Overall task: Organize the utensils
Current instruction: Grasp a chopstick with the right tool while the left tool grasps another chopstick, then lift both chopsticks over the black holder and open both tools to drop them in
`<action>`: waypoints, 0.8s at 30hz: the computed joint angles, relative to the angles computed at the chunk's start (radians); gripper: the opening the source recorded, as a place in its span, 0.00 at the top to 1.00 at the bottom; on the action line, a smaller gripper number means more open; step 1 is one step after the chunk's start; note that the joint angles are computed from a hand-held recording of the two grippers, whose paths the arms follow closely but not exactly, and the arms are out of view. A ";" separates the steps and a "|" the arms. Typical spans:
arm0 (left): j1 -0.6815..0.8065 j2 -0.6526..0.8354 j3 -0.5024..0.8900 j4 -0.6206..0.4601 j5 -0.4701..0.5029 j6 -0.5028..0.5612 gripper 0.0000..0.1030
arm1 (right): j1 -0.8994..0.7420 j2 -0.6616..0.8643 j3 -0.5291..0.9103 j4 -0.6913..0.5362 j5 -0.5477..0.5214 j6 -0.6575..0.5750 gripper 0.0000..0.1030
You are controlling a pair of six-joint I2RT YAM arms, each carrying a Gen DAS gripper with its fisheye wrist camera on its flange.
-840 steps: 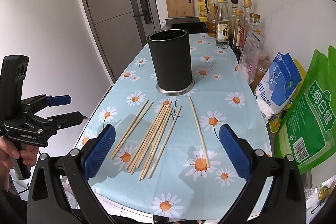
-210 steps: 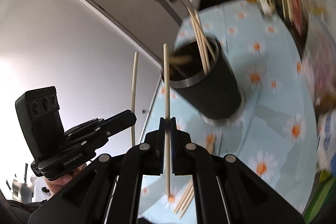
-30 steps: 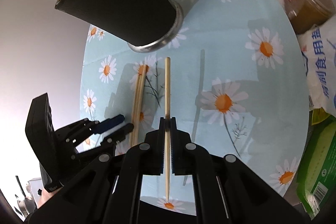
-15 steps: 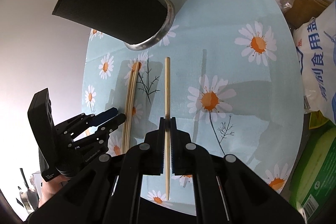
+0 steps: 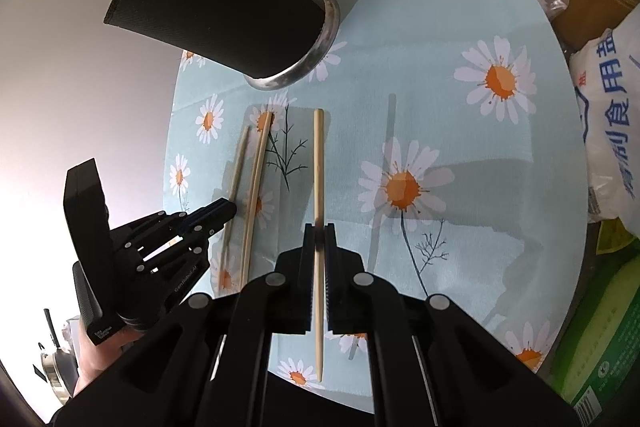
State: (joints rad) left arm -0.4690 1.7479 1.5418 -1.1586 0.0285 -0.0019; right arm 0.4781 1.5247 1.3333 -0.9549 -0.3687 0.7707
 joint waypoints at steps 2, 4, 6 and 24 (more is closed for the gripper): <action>0.010 0.008 0.010 -0.005 0.021 -0.009 0.96 | -0.002 0.000 -0.003 0.006 -0.009 -0.002 0.95; 0.020 0.001 0.003 -0.005 0.037 -0.007 0.96 | 0.002 0.000 -0.004 0.011 -0.008 0.002 0.95; 0.032 -0.007 -0.007 0.008 0.050 0.000 0.96 | 0.001 0.001 -0.002 0.012 -0.008 0.006 0.95; 0.208 -0.125 0.085 -0.055 0.357 0.175 0.96 | 0.121 -0.006 0.086 0.038 0.192 0.181 0.95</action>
